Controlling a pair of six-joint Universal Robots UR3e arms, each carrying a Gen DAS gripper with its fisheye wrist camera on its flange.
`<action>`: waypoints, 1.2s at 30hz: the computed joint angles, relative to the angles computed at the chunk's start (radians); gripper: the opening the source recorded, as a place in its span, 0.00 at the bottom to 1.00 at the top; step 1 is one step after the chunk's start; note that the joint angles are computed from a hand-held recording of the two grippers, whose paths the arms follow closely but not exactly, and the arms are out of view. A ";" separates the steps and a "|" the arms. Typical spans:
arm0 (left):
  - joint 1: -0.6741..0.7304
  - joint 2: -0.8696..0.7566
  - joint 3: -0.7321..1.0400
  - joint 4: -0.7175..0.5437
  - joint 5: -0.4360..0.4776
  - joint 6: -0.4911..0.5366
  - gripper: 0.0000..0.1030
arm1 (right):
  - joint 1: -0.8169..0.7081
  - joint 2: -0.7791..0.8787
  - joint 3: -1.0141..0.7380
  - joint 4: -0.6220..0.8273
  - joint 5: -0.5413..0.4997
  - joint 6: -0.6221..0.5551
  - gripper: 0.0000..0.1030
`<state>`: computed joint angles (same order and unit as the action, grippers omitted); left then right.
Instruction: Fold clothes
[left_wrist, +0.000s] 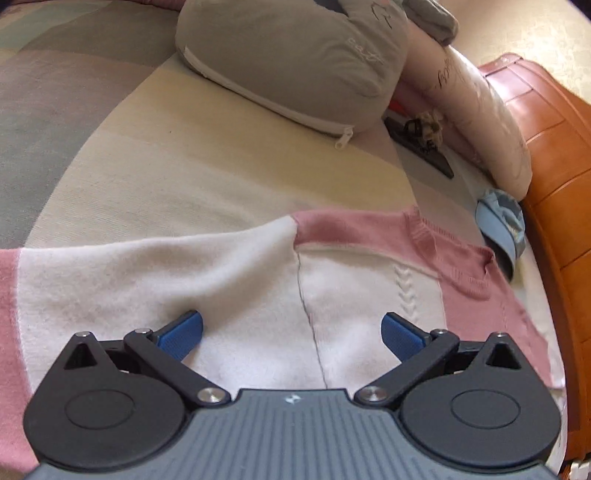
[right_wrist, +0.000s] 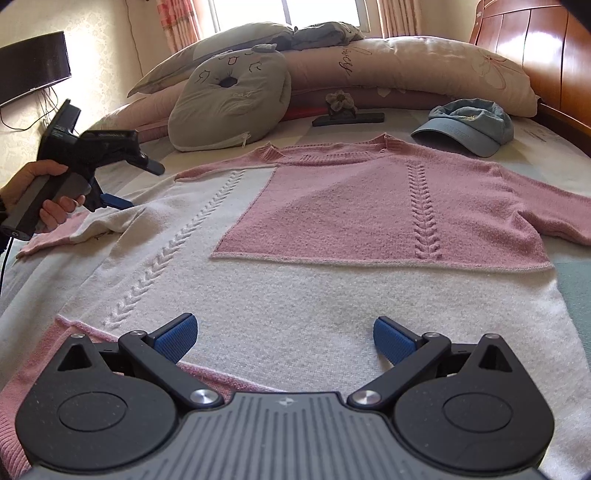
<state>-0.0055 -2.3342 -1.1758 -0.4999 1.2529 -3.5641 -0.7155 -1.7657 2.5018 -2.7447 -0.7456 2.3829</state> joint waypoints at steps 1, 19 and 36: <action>0.002 -0.022 0.024 0.013 0.008 -0.019 0.99 | 0.000 0.002 -0.004 0.005 0.001 -0.001 1.00; -0.054 -0.187 0.300 -0.077 0.066 0.002 0.99 | -0.018 -0.021 -0.015 0.081 0.021 -0.031 1.00; 0.135 0.399 -0.332 -0.097 0.076 0.026 0.99 | -0.042 -0.050 -0.037 0.217 0.061 -0.054 1.00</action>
